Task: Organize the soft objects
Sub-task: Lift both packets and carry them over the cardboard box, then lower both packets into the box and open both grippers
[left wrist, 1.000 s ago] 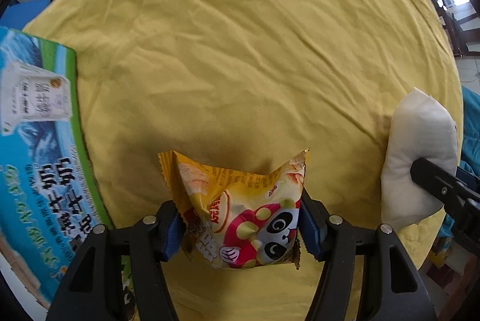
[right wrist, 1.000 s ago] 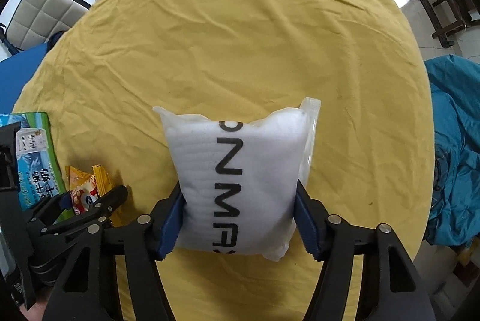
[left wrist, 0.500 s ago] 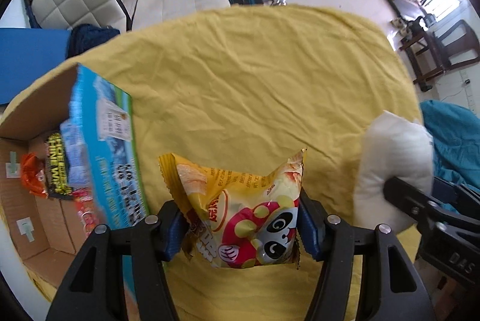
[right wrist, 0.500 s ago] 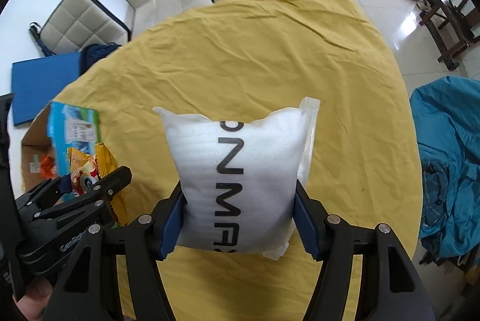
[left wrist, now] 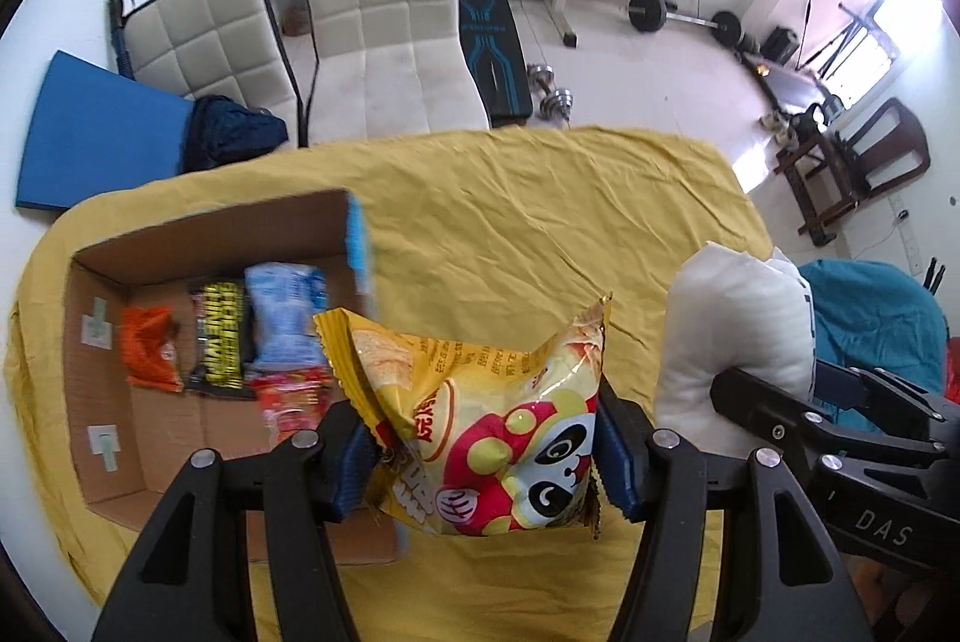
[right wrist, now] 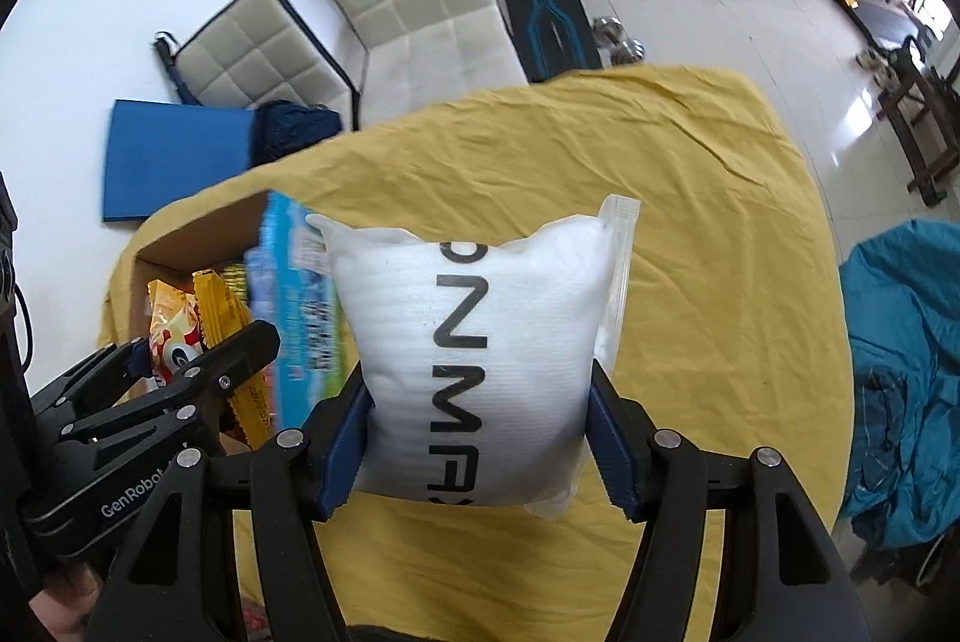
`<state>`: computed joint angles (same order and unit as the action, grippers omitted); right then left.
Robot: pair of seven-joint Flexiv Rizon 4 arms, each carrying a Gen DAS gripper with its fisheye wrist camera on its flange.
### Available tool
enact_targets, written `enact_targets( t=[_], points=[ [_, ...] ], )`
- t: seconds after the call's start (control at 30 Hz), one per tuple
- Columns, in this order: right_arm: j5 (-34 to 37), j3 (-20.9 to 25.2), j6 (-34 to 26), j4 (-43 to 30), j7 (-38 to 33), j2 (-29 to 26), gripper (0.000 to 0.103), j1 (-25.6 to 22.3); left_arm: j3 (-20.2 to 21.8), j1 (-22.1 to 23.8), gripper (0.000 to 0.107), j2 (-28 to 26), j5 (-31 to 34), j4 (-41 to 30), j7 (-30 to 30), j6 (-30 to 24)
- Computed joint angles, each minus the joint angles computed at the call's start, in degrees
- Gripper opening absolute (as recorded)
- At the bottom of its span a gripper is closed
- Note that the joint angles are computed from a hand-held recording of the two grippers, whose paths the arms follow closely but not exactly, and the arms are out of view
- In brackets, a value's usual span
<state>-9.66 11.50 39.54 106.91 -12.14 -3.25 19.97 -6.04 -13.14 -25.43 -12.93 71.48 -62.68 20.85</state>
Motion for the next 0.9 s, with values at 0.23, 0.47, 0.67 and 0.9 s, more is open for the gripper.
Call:
enact_targets(
  t=[0.23,0.47,0.67,0.9],
  points=[
    [-3.86,0.07,-3.39,-11.76,2.60,-6.99,0.067,4.49,1.55,6.01,0.058,-1.11,-2.06,-3.70,4.57,-2.21],
    [-3.62,-0.78,-5.57,-27.23,-0.07,-18.58,0.067,9.52,3.99,11.43,0.058,-5.23,-0.24,-9.26,5.75,-4.27],
    [-0.68,-1.64,-9.45,-41.73,-3.84,-29.91,0.067,12.84,5.34,13.75,0.058,-10.29,2.56,-13.97,4.86,-8.64],
    [4.29,-2.12,-17.53,-58.24,-7.57,-42.62,0.067,15.31,6.03,15.08,0.058,-17.90,4.77,-21.00,2.54,-17.04]
  ],
)
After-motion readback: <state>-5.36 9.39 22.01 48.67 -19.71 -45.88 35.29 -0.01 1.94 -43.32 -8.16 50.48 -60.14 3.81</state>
